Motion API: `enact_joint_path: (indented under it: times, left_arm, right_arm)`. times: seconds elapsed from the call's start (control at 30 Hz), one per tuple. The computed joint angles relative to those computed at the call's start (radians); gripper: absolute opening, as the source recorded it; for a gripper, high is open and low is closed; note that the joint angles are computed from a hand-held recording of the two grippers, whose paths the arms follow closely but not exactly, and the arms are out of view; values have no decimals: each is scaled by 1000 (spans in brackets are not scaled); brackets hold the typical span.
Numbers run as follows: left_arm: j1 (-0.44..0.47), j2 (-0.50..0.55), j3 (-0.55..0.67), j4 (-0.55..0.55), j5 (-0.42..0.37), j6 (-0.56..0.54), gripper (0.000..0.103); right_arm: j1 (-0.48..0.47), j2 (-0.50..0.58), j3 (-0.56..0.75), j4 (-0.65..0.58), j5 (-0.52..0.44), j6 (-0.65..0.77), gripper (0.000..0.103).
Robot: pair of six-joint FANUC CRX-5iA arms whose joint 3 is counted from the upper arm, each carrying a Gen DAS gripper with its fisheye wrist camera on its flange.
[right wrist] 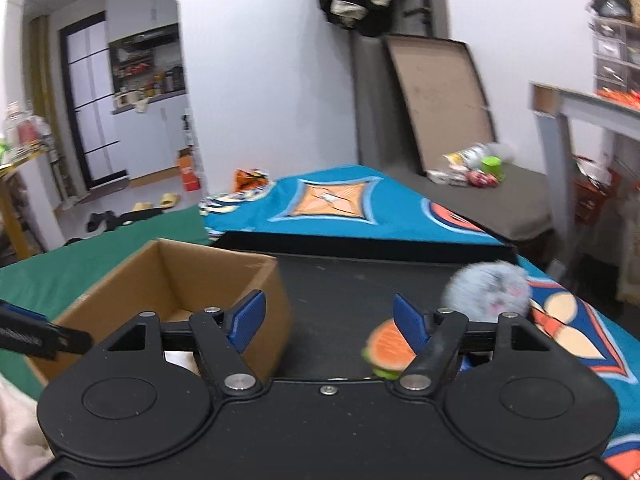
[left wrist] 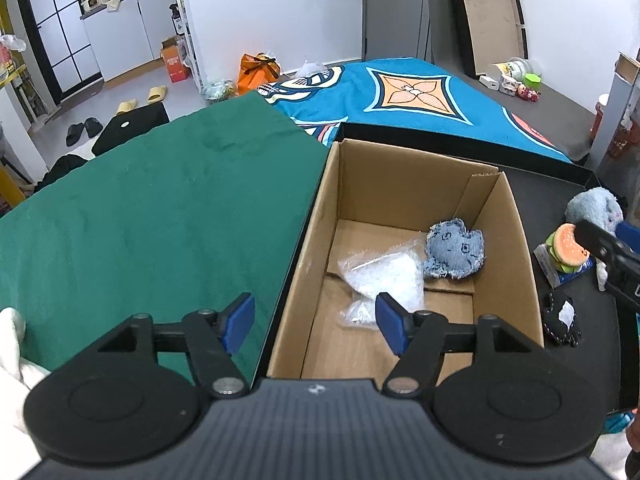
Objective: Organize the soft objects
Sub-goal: 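Reach the right gripper to the white wrapped bundle and grasp it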
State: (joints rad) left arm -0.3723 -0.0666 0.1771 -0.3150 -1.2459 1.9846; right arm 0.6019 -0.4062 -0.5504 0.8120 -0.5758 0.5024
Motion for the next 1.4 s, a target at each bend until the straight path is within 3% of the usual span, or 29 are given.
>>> enact_joint_path:
  times: [0.33,0.7,1.03,1.13,1.4]
  left_arm:
    - [-33,33,28,-50,-19,25,68]
    - [-87,57,58,-108,-40,45,69]
    - [-89,53,57,-120,-47,72,70]
    - [-90,51,56,-119,-45,69,70]
    - [-82,44,46,-112,-36,67,70]
  right_arm:
    - [-62,-9,-41,-4,-48,21,69]
    - [-124,26,-36,-29,-72,54,62]
    - [-151,89,-25,-21,-110,106,53]
    - [-148,103,-4,-78,-140,146,36]
    - [-132,69,-19,-72,-145,123,35]
